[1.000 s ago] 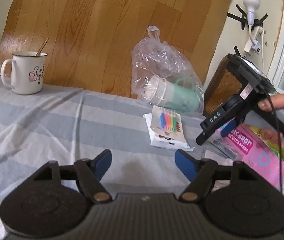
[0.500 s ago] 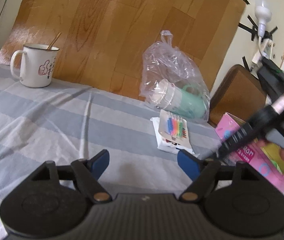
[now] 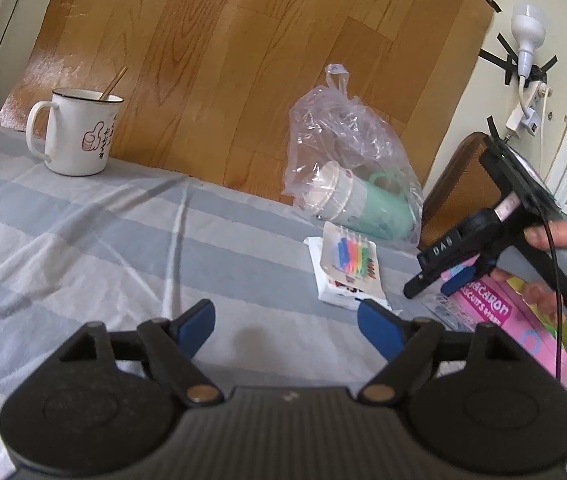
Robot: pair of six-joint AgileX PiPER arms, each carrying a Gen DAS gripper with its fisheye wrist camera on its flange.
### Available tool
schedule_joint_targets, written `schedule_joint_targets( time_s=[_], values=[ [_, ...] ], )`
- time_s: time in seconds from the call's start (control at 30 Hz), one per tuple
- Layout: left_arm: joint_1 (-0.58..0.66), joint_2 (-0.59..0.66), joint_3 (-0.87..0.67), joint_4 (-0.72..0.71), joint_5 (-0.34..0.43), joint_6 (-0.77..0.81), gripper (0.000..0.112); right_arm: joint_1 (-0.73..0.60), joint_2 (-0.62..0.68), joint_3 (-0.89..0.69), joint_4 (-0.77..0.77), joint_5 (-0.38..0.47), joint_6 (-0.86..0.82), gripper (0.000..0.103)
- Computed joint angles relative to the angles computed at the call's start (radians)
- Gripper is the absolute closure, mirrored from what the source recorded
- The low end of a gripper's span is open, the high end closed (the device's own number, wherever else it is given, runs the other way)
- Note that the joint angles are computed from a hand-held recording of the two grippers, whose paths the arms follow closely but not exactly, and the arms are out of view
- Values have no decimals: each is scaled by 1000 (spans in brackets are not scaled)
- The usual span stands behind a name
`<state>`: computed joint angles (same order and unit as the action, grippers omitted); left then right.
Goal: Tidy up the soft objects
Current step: 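Move the right gripper to the smiley-face plastic bag and grasp it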
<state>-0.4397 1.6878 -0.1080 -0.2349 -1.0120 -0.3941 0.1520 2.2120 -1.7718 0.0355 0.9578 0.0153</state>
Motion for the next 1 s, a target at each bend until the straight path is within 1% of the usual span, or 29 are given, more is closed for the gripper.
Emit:
schedule_joint_targets(
  time_s=[0.03,0.07,0.1,0.13,0.17,0.23,0.27,0.37,0.43,0.5,0.57,0.63,0.67,0.7,0.73,0.77,0.8,0.83,0.87,0.9,0.93,0.97,1.0],
  values=[
    [0,2,0,0,-4,2,27,-11,24,-54,24,53,-29,36],
    [-1,2,0,-1,-7,3,26,-33,51,-98,68,94,-27,33],
    [-2,4,1,-2,-12,2,26,-44,64,-124,99,125,-28,31],
    [0,3,3,0,-15,-1,25,-47,68,-133,112,137,-52,28],
    [10,5,4,12,-20,-7,25,-46,63,-123,119,138,-68,25],
    [37,6,5,44,-26,-28,24,-42,31,-67,139,129,-111,25],
    [50,7,5,60,-27,-40,24,-43,3,-20,164,114,-141,25],
    [80,9,9,98,-35,-65,24,-45,-112,170,309,74,-293,26],
    [92,12,12,111,-45,-76,24,-29,-206,324,383,20,-387,27],
    [105,13,14,127,-48,-87,24,-33,-284,465,496,-22,-537,27],
    [120,15,19,145,-58,-99,24,-53,-375,626,657,-56,-703,27],
    [123,14,24,153,-63,-106,24,-97,-468,782,817,-115,-901,29],
    [123,13,26,155,-64,-107,24,-122,-544,880,899,-164,-1001,29],
    [118,12,27,151,-64,-103,24,-136,-632,980,983,-244,-1097,28],
    [111,10,27,150,-62,-96,24,-112,-700,1060,1067,-344,-1179,28],
    [100,4,25,146,-52,-85,24,-105,-773,1133,1115,-425,-1249,28],
    [72,-6,24,115,-36,-66,24,-116,-827,1191,1146,-466,-1280,28],
    [39,-19,23,74,-17,-48,24,-142,-853,1228,1186,-467,-1330,28],
    [27,-31,27,73,-3,-45,24,-190,-881,1279,1253,-428,-1411,29],
    [34,-41,38,112,2,-60,24,-270,-904,1330,1294,-349,-1495,29],
    [51,-60,49,173,22,-80,25,-333,-926,1373,1306,-290,-1545,29],
    [50,-92,59,206,62,-89,27,-381,-936,1401,1304,-271,-1559,29],
    [49,-125,68,239,103,-102,27,-390,-935,1441,1342,-280,-1607,29]
  ],
)
